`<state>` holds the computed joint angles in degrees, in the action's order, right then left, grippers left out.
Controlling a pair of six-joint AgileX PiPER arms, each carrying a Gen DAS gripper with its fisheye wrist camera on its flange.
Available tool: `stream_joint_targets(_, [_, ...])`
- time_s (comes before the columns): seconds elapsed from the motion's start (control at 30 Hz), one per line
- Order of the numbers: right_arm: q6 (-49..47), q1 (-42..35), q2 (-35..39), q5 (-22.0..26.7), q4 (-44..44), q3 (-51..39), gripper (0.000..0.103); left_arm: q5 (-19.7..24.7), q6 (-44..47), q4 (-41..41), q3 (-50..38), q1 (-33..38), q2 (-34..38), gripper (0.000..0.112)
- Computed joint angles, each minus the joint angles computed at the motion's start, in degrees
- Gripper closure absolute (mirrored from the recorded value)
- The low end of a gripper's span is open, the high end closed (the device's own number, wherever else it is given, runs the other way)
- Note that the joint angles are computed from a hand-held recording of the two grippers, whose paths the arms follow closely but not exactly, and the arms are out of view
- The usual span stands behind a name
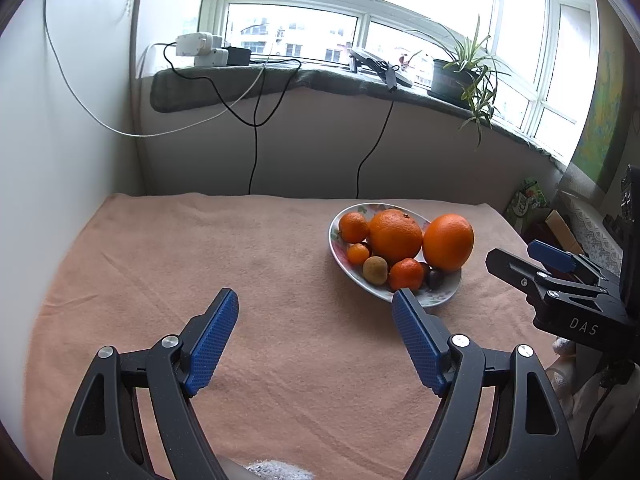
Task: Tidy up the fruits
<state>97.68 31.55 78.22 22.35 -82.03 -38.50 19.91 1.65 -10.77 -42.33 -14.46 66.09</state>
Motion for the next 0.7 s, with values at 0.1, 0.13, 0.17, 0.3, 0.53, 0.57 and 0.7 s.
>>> stream_joint_targets(0.1, [-0.1,0.1,-0.1,-0.1,0.1,0.0,0.007,0.1,0.5,-0.6,0.1,0.4,-0.3,0.033])
stream_joint_targets(0.13, [-0.2,0.0,-0.1,-0.3,0.1,0.0,0.007,0.1,0.5,-0.5,0.1,0.4,-0.5,0.033])
stream_joint_targets(0.17, [-0.2,0.0,-0.1,-0.3,0.1,0.0,0.007,0.1,0.3,-0.4,0.1,0.4,-0.6,0.033])
stream_joint_targets(0.3, [-0.3,0.0,-0.1,-0.6,0.2,0.0,0.007,0.1,0.4,-0.5,0.2,0.3,-0.6,0.033])
stream_joint_targets(0.53, [0.2,-0.2,0.0,-0.8,0.3,0.2,0.007,0.1,1.4,-1.6,0.2,0.4,-0.4,0.033])
stream_joint_targets(0.57, [0.4,-0.4,0.1,-1.1,0.2,0.2,0.007,0.0,1.4,-1.6,0.2,0.4,-0.4,0.033])
stream_joint_targets(0.7, [0.7,-0.7,0.2,-1.5,-0.1,0.3,0.007,0.1,1.1,-1.4,0.2,0.4,-0.4,0.033])
